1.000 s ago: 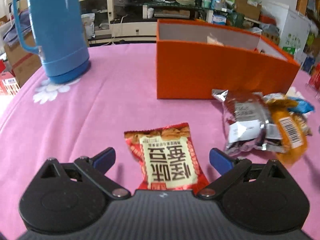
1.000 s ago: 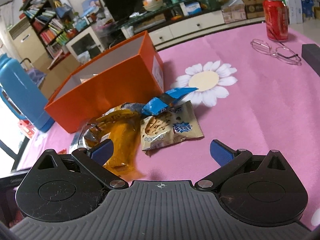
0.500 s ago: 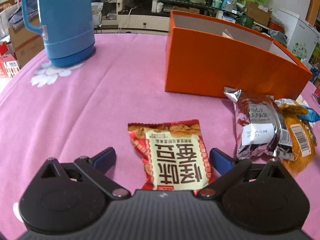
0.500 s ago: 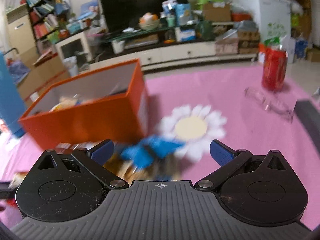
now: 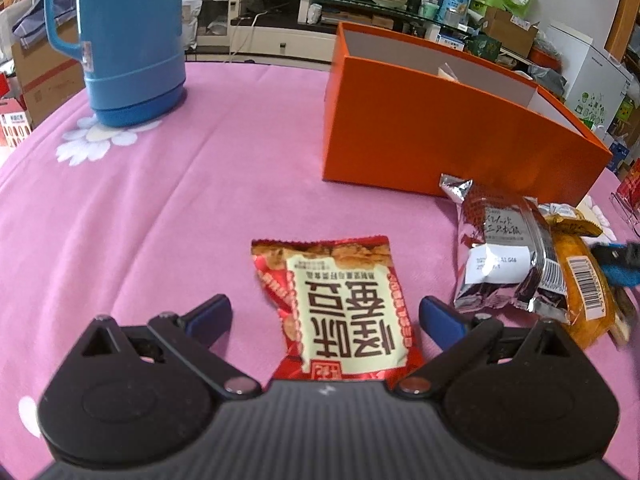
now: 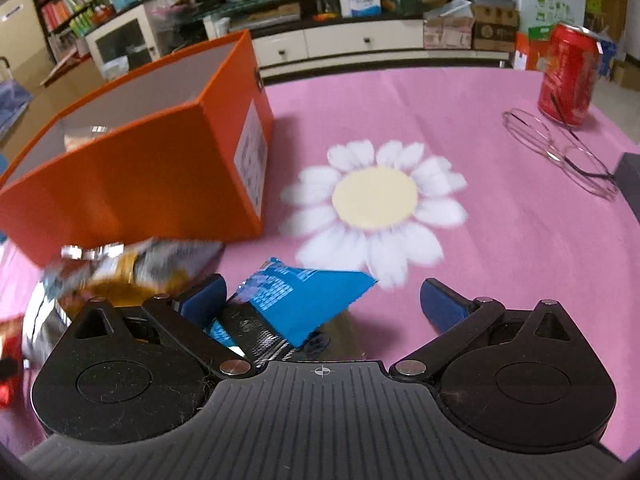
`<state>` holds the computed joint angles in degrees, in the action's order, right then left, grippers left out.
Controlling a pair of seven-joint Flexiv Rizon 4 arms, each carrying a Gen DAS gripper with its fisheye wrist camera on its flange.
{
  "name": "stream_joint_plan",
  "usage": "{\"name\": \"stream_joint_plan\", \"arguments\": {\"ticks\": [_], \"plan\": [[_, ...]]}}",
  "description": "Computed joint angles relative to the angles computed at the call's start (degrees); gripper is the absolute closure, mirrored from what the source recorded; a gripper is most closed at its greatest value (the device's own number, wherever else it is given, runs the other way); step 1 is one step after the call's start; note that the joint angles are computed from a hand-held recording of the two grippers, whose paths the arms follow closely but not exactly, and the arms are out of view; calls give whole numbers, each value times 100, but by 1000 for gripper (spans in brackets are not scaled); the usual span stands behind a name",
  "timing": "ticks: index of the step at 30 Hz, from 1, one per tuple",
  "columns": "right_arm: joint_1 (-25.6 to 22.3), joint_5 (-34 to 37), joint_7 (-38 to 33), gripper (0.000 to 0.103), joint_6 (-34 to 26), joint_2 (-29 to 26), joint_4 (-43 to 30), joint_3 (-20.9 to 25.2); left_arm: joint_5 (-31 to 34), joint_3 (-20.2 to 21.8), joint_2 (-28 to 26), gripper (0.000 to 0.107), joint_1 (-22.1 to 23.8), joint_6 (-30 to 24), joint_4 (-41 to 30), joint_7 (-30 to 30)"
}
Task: Organize snacks
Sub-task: 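Sweep the right tool over the blue packet toward the white cookie packet, then grasp the red peanut bag with the left tool while the right tool grasps the white cookie packet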
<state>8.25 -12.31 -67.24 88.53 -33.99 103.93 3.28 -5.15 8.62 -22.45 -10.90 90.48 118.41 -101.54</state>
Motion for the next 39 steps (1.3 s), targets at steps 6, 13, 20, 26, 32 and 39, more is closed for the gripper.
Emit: {"name": "stream_joint_plan", "arguments": {"ticks": [6, 13, 20, 26, 32, 39], "plan": [[127, -13, 54, 8, 187, 520, 818, -256, 126, 165, -6, 8, -145, -41, -24, -56], [1212, -694, 396, 8, 490, 1153, 1977, -1619, 135, 63, 42, 8, -53, -23, 31, -75], [2169, -579, 511, 8, 948, 1479, 2729, -2661, 83, -67, 86, 8, 62, 15, 106, 17], [3046, -91, 367, 8, 996, 1585, 3007, -3443, 42, -65, 86, 8, 55, 2, 104, 62], [3230, 228, 183, 8, 1096, 1484, 2974, -3568, 318, 372, 3, 8, -340, -177, -80, -128], [3306, 665, -92, 8, 1257, 1279, 2836, -3556, 578, 283, 39, 8, -226, -120, -26, -36]]}}
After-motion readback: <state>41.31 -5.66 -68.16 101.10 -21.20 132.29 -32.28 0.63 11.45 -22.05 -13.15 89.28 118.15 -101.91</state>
